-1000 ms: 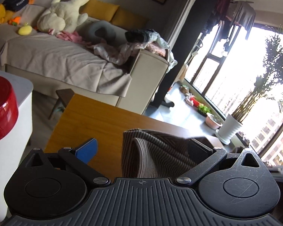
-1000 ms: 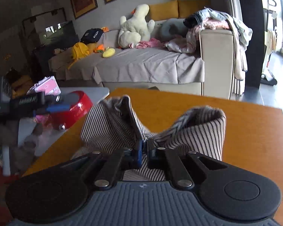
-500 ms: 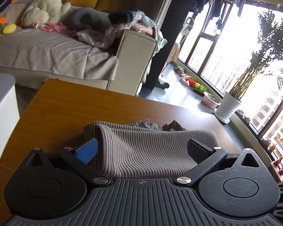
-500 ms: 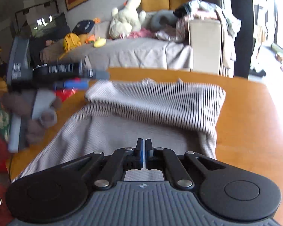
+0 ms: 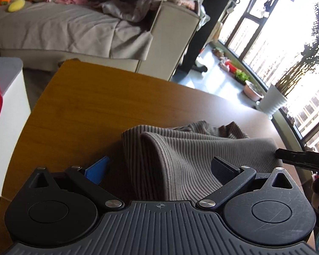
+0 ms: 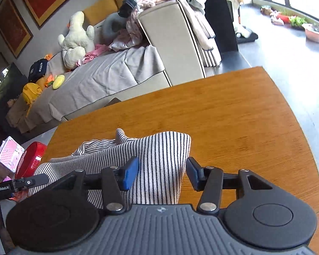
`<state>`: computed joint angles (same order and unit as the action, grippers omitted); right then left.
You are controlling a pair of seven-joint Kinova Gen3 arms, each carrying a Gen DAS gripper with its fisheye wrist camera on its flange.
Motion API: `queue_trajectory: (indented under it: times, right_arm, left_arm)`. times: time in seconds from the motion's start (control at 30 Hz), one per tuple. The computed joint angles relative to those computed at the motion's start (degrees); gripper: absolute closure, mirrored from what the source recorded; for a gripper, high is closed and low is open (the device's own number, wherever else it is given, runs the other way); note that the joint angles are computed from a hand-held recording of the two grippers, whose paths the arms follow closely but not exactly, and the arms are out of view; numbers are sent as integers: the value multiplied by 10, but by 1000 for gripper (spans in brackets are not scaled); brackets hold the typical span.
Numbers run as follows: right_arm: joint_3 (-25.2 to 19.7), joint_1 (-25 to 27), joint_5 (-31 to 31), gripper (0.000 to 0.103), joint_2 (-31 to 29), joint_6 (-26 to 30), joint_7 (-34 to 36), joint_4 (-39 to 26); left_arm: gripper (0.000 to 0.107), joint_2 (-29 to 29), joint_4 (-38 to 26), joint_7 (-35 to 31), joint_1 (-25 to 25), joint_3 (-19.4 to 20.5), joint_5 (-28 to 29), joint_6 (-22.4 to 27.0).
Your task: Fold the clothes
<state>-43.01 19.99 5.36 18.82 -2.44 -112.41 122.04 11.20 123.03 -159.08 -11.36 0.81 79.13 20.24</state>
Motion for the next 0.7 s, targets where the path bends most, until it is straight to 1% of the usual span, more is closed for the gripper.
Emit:
queue_trajectory:
  times: [0.03, 0.1, 0.13, 0.17, 0.2, 0.23, 0.27, 0.33, 0.4, 0.43, 0.47, 0.5, 0.53, 0.6, 0.7]
  right_arm:
    - [-21, 20, 9, 47, 21, -1, 4, -6]
    - [-45, 42, 22, 45, 54, 4, 17, -22]
    - [-61, 56, 30, 44, 70, 8, 29, -30]
    - [-78, 68, 38, 44, 86, 10, 45, -38]
    - [-84, 72, 42, 45, 96, 13, 59, -46]
    - [-79, 66, 41, 46, 100, 18, 72, -54]
    - [-75, 60, 40, 47, 104, 22, 84, -62]
    - [-56, 39, 31, 48, 110, 26, 103, -81]
    - [-34, 16, 20, 68, 116, 27, 119, -101]
    - [-28, 8, 9, 73, 118, 26, 130, -108]
    - [-26, 5, 7, 82, 113, 20, 132, -111]
    - [-36, 13, 14, 83, 101, 5, 134, -104]
    - [-56, 31, 30, 83, 85, -18, 133, -87]
    - [-108, 82, 74, 84, 56, -60, 124, -52]
    - [-173, 162, 144, 84, -17, -114, 83, 19]
  left_arm:
    - [4, 15, -11, 5, -3, -5, -5, 15]
    - [4, 29, -27, 2, -16, 2, -11, 35]
    - [5, 37, -35, -1, -25, 3, -14, 58]
    - [6, 45, -41, -7, -33, 9, -11, 70]
    - [7, 49, -45, -20, -30, 7, -8, 74]
    - [13, 53, -48, -32, -28, 10, -4, 71]
    - [28, 56, -50, -49, -26, 13, 5, 65]
    - [44, 64, -53, -90, -19, 17, 39, 41]
    - [55, 79, -67, -95, -13, 11, 58, 44]
    - [66, 86, -77, -84, -8, 6, 56, 44]
    - [74, 90, -85, -78, -5, 3, 56, 45]
    - [77, 88, -89, -81, -8, 5, 62, 45]
    - [78, 80, -87, -93, -13, 10, 74, 47]
    - [79, 40, -68, -138, -25, 15, 101, 64]
    - [79, -34, -19, -208, -17, -11, 126, 95]
